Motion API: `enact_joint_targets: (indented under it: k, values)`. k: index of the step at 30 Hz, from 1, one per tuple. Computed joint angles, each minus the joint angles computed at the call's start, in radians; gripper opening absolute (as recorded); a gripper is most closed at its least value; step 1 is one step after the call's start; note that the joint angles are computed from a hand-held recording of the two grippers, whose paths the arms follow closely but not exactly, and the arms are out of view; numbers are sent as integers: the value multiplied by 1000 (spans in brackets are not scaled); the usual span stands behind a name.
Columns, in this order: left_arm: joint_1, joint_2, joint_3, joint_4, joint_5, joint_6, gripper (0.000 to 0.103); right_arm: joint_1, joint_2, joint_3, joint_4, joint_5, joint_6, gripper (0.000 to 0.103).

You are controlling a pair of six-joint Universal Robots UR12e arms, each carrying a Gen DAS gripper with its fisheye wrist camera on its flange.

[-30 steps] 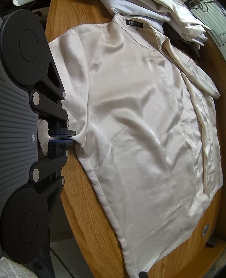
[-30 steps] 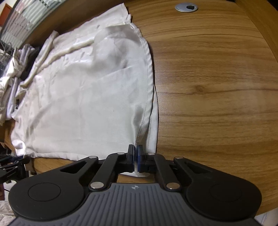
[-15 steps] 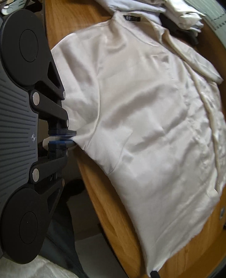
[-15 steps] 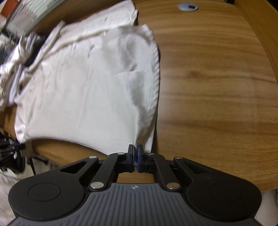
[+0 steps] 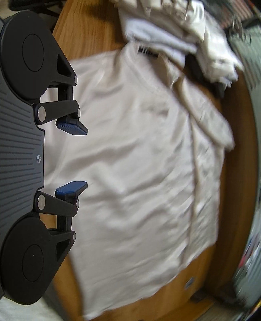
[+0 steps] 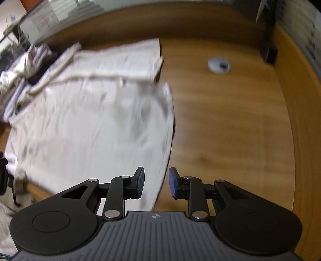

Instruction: Fold clothes

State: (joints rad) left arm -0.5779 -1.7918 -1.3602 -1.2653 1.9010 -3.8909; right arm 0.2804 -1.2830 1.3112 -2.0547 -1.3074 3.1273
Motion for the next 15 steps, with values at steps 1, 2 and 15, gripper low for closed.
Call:
enact_joint_targets:
  k: [1, 2, 15]
  values:
    - [7, -5, 13, -10, 13, -12, 54, -5, 17, -25, 0, 12, 0, 30]
    - [14, -10, 26, -20, 26, -24, 54, -8, 35, -51, 3, 22, 0, 30]
    - [116, -102, 119, 65, 32, 72, 59, 13, 364, -550, 118, 16, -11, 34]
